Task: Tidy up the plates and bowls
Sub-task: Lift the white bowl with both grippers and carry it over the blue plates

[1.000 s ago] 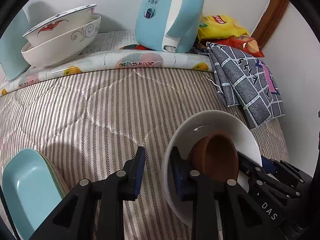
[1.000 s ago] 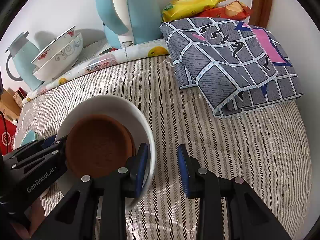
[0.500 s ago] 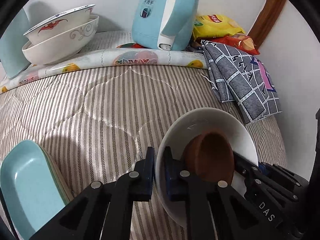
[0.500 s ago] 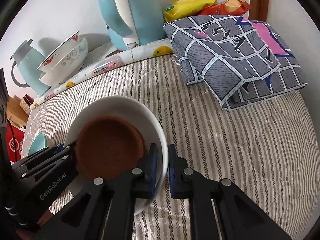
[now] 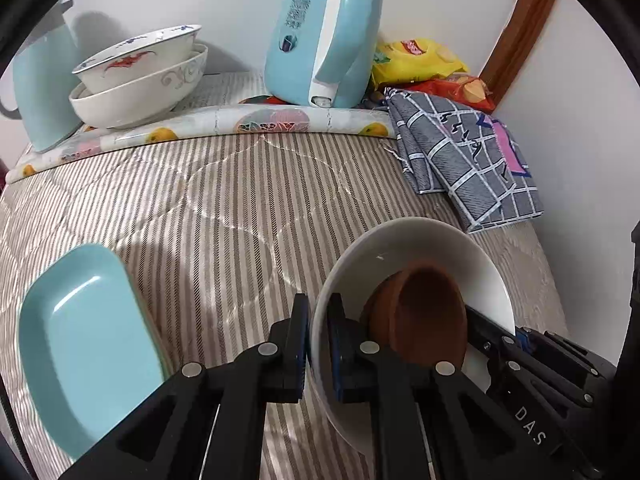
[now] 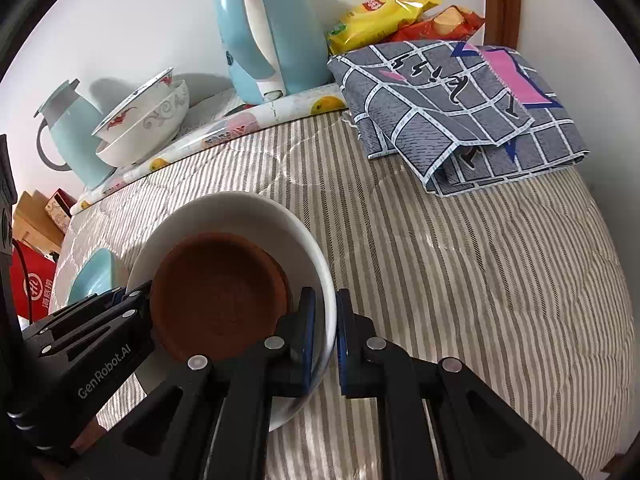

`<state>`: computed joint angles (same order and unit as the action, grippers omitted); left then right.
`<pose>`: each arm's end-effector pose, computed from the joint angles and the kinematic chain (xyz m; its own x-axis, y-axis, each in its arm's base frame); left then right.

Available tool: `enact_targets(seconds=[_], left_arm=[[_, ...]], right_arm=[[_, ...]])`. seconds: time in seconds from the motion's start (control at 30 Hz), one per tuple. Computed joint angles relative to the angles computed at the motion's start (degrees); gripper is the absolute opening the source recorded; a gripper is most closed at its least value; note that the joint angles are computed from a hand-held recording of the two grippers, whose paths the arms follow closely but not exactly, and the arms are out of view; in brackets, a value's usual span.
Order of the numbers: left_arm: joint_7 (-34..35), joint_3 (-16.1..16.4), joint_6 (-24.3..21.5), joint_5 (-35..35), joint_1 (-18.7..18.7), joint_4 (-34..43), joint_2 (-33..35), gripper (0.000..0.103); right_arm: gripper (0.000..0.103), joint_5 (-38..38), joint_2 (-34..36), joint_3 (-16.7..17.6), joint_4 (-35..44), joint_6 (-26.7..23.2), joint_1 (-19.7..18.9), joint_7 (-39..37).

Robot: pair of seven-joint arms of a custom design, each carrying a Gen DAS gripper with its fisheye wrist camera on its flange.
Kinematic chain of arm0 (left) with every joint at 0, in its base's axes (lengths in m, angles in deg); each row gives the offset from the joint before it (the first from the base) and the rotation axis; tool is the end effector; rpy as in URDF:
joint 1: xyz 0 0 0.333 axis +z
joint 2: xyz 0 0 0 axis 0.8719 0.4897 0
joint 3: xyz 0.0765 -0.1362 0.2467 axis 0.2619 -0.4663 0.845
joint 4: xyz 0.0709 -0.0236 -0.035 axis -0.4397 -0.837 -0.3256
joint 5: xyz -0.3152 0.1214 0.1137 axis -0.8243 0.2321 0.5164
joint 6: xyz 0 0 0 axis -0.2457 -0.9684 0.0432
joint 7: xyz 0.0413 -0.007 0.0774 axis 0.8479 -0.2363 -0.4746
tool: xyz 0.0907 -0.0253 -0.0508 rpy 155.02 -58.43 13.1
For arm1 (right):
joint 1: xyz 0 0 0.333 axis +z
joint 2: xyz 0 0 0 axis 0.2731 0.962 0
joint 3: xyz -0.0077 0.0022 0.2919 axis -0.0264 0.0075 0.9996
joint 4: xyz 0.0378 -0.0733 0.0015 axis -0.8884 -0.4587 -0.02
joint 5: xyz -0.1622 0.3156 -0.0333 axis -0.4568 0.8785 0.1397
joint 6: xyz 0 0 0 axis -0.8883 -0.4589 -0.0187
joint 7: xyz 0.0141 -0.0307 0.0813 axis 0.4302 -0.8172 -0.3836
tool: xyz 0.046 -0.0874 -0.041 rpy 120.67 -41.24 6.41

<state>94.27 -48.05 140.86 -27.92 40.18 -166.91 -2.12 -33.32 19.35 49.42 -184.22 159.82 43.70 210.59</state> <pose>0.6117 -0.3364 0.4370 -0.3672 -0.9087 0.1988 -0.8453 0.2368 -0.4790 0.5416 0.3224 0.4146 -0.3116 -0.9345 -0.1718 -0.7768 0.3547 -0.5204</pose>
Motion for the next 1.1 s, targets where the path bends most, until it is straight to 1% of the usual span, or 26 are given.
enact_targets(seconds=[0.07,0.27,0.53,0.83,1.1], left_arm=[[-0.18,0.22,0.91,0.59,-0.2,-2.28,-1.92,0.01],[0.24,-0.38,3.77,-0.23,0.89,-9.16,-7.82,0.01],[0.73,-0.97,6.53,-1.21,2.39,-16.32,-14.28,0.009],[2.4,-1.4,8.0,-2.84,4.46,-22.16,-19.85,0.009],[3.75,-1.48,9.09,-4.1,5.92,-25.61,-23.19,0.009]], right_arm=[[0.009,-0.47,-1.1,0.04,-0.78,-0.13,0.46,1.05],[0.009,-3.39,-3.96,0.84,-2.0,-1.97,1.82,4.59],[0.009,-5.91,-5.71,2.55,-1.45,-4.82,3.09,7.29],[0.008,-7.88,-6.27,3.82,-0.8,-6.43,4.77,9.97],[0.008,-8.95,-5.5,4.39,1.29,-7.97,6.4,10.88]])
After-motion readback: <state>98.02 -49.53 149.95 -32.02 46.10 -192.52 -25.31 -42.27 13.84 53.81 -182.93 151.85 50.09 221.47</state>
